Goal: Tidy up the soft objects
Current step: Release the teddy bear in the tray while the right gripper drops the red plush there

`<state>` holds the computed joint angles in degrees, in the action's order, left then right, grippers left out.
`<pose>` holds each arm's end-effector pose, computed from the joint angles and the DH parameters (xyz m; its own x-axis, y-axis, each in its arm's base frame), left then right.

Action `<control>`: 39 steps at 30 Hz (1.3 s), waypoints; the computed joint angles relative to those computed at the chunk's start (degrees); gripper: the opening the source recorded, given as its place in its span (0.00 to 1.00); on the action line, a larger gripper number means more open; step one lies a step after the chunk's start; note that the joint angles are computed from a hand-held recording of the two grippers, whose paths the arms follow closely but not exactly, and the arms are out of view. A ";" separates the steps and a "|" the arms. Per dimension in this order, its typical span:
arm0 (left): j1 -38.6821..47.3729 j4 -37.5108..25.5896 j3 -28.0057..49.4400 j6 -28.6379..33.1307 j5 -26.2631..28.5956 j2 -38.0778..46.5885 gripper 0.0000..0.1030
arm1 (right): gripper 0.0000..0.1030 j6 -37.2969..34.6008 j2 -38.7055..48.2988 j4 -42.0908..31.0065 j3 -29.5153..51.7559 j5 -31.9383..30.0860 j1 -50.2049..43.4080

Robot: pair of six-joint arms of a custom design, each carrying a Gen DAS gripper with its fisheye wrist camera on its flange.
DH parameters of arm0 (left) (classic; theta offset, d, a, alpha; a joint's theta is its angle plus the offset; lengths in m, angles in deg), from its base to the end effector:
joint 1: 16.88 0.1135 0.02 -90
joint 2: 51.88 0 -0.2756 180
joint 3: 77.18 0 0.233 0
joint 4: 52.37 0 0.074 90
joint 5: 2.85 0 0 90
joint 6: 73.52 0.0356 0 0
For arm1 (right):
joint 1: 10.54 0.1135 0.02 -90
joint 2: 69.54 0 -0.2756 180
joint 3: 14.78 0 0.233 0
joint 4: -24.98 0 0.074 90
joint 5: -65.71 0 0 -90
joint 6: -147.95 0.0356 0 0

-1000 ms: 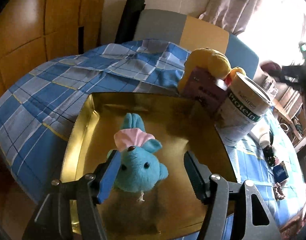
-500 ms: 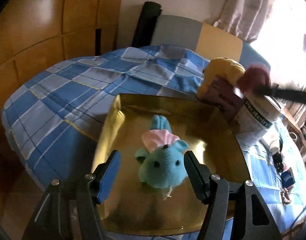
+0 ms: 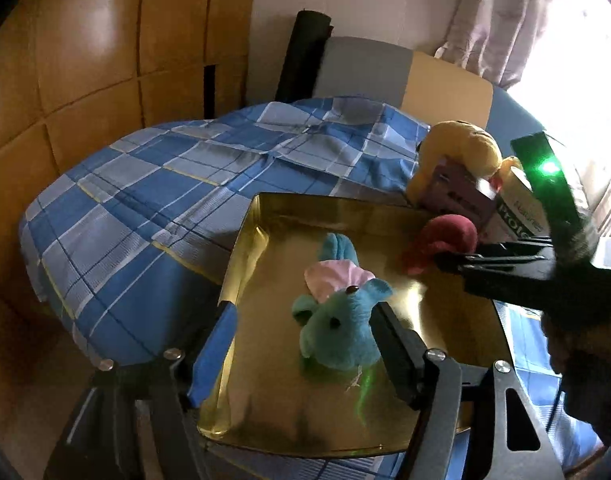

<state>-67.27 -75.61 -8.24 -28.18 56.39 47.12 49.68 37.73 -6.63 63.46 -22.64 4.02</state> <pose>0.2227 -0.2405 0.1851 -0.6920 -0.1113 -0.7133 -0.0270 0.9914 -0.1284 0.3480 0.0893 0.1681 -0.8006 -0.3565 -0.4816 -0.3565 0.9294 -0.0954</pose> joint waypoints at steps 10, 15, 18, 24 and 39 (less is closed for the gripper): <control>-1.35 -0.89 1.84 0.94 0.11 1.59 0.71 | 0.61 2.04 -1.68 1.38 -1.31 -1.13 -0.62; -2.40 -1.54 2.99 1.12 -0.16 2.40 0.71 | 0.61 2.70 -6.31 3.07 -4.75 -2.62 -1.66; -2.92 -1.92 3.59 1.19 -0.29 2.78 0.71 | 0.61 2.88 -8.91 3.93 -6.69 -2.94 -2.02; -4.03 -2.29 4.66 2.02 -0.49 3.32 0.71 | 0.61 2.86 -14.83 5.73 -11.30 -4.49 -3.57; -7.49 -4.35 11.21 7.03 0.29 6.99 0.71 | 0.61 -7.83 -33.37 0.36 -20.08 -16.85 -27.02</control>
<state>-74.76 -79.96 2.96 -21.15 56.68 54.12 41.85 4.36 -6.28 43.38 -39.49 -23.00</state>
